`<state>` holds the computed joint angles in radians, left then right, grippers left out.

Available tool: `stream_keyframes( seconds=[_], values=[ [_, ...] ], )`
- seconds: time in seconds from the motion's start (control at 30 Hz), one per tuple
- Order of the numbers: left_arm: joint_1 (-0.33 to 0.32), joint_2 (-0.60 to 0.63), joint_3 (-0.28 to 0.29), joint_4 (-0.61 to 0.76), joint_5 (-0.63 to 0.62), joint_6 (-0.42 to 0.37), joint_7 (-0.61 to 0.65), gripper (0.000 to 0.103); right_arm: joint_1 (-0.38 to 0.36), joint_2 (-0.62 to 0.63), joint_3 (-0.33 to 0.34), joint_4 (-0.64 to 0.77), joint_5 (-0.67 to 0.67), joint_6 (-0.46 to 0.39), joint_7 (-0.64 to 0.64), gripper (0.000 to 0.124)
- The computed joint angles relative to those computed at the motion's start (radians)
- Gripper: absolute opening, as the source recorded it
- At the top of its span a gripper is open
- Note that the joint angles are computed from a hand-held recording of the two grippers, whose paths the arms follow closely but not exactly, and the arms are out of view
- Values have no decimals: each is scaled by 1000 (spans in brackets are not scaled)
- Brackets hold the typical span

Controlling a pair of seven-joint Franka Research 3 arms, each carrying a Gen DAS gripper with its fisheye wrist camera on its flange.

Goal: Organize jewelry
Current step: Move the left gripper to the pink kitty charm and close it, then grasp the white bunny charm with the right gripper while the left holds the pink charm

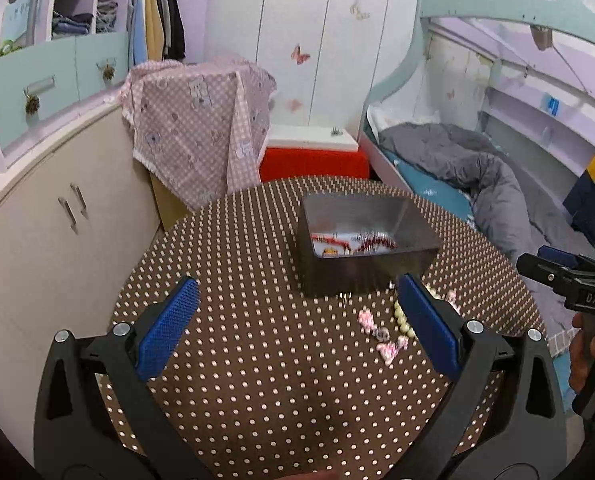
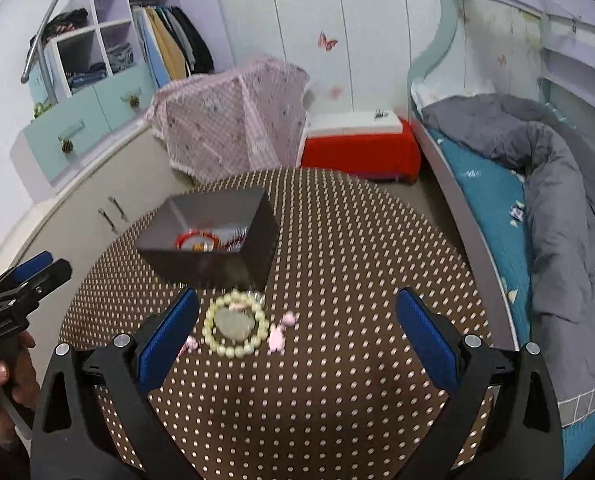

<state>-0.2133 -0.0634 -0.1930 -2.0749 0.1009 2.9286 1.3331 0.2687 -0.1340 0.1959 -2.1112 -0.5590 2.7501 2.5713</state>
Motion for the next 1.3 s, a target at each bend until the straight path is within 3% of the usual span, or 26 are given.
stream_keyframes(
  seconds=[0.33,0.43,0.6,0.67,0.73,0.77,0.83,0.97,1.0,1.03,1.07,1.2,1.3],
  values=[
    [-19,103,-31,66,-60,-101,71,97,30,25,-16,-19,81,-13,-64,95],
    [-19,150,-44,110,-69,-143,87,90,33,28,-20,-22,97,-17,-77,95],
    [-15,222,-63,187,-83,-206,117,70,39,36,-27,-31,130,-4,-105,95],
    [-15,240,-68,208,-82,-224,126,55,42,43,-29,-28,142,-3,-124,95],
    [-16,246,-74,207,-78,-217,139,48,46,50,-30,-23,150,-1,-137,95],
    [-10,244,-82,204,-96,-214,165,36,47,53,-30,-21,150,-1,-141,95],
    [4,233,-99,197,-150,-220,225,28,51,60,-32,-17,153,-4,-149,95],
    [-11,214,-74,172,-102,-210,197,30,60,80,-39,1,146,-28,-162,87],
    [-13,212,-68,170,-90,-212,183,35,64,89,-41,9,151,-38,-175,80],
    [-20,214,-58,172,-57,-213,149,55,68,99,-44,18,151,-49,-182,71],
    [-27,218,-47,174,-20,-208,111,63,72,108,-47,28,147,-61,-186,68],
    [-16,228,-58,173,-26,-196,125,62,91,151,-64,69,113,-106,-196,53],
    [-5,223,-65,160,-45,-180,149,46,109,175,-77,99,59,-130,-184,51]
  ],
)
